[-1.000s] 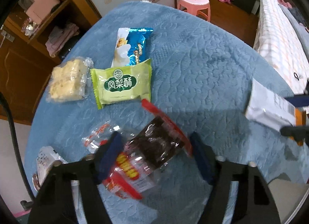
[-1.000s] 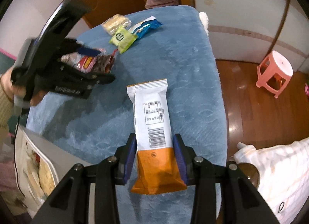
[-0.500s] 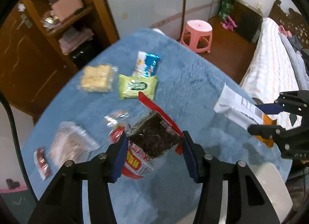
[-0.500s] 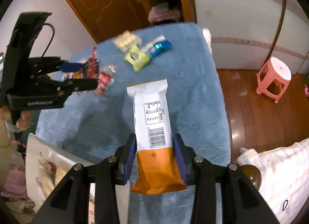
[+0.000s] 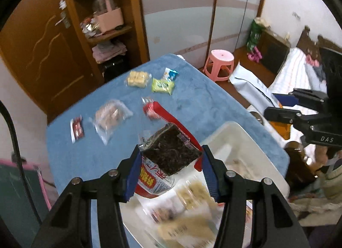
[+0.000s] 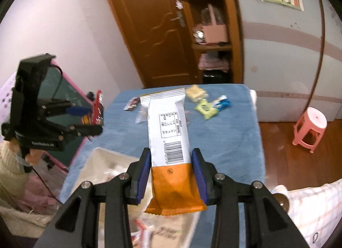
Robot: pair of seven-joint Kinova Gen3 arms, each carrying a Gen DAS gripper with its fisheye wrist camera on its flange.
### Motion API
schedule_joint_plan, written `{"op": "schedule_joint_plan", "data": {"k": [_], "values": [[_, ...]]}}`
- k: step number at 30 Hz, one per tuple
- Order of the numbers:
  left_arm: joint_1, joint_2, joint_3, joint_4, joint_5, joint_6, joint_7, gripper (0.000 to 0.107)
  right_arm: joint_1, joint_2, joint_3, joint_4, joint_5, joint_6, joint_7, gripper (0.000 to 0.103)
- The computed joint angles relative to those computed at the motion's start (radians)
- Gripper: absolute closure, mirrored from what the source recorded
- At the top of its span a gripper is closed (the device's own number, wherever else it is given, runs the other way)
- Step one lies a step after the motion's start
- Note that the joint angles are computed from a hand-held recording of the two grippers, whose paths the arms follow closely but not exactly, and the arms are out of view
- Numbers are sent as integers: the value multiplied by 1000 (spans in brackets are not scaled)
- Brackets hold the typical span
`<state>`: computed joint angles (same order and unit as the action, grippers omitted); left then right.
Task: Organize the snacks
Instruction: 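Carry both packs over the white tray and release them inside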
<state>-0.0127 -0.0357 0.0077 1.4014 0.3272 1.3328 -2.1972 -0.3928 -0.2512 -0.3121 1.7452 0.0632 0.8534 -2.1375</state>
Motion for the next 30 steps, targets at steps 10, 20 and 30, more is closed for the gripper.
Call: {"op": "schedule_joint_plan", "data": {"k": [10,20,30], "values": [[-69,-183,-125,307,97,-35,-31,56,-17,-14,-159,46,53,4,-227,64],[-52,-179,-96,405,62,-59,12,55,-106,79,-234,-31,241,189,-419,63],[-8,-218,-86,423,67,-105,35,25,-215,97,-150,-21,252,217,-479,48]]}}
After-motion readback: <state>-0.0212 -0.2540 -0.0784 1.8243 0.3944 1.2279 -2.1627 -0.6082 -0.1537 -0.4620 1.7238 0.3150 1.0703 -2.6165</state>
